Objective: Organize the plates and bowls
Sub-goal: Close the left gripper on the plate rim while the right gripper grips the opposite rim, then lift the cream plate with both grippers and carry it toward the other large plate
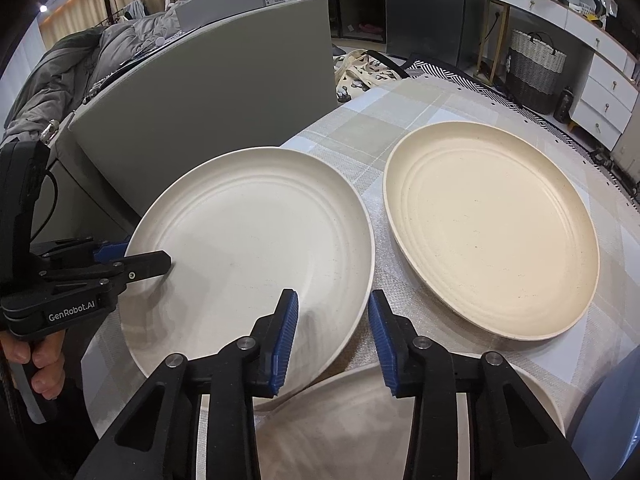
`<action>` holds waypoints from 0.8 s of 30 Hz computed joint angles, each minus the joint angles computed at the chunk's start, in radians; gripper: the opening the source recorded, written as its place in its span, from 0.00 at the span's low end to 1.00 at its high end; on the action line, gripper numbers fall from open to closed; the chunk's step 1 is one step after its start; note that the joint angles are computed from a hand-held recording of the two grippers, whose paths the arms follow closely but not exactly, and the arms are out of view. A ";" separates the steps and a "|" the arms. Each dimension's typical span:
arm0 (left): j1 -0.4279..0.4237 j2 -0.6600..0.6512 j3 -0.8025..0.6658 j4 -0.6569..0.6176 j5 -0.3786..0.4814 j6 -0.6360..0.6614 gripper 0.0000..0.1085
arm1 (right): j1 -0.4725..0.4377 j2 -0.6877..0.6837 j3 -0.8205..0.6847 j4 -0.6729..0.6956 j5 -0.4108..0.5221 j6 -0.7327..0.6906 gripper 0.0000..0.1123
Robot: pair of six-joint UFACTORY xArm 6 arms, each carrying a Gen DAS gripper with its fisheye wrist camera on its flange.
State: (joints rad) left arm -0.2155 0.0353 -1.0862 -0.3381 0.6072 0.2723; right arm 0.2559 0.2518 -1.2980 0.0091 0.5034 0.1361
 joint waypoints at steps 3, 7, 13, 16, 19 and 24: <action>0.000 -0.002 0.003 0.016 -0.006 -0.017 0.21 | -0.002 -0.001 0.001 -0.020 0.003 0.012 0.28; -0.003 -0.003 0.007 0.025 -0.016 -0.021 0.20 | -0.003 -0.002 0.000 -0.039 0.006 0.024 0.25; -0.004 -0.008 0.016 0.034 -0.026 -0.022 0.19 | 0.000 -0.007 0.005 -0.083 0.006 0.050 0.22; -0.004 -0.010 0.016 0.043 -0.028 -0.029 0.19 | 0.001 -0.011 0.011 -0.093 0.003 0.055 0.21; -0.004 -0.011 0.017 0.056 -0.034 -0.042 0.19 | 0.003 -0.016 0.017 -0.096 0.000 0.054 0.20; -0.006 -0.022 0.029 0.061 -0.045 -0.053 0.18 | 0.006 -0.027 0.027 -0.104 -0.006 0.055 0.20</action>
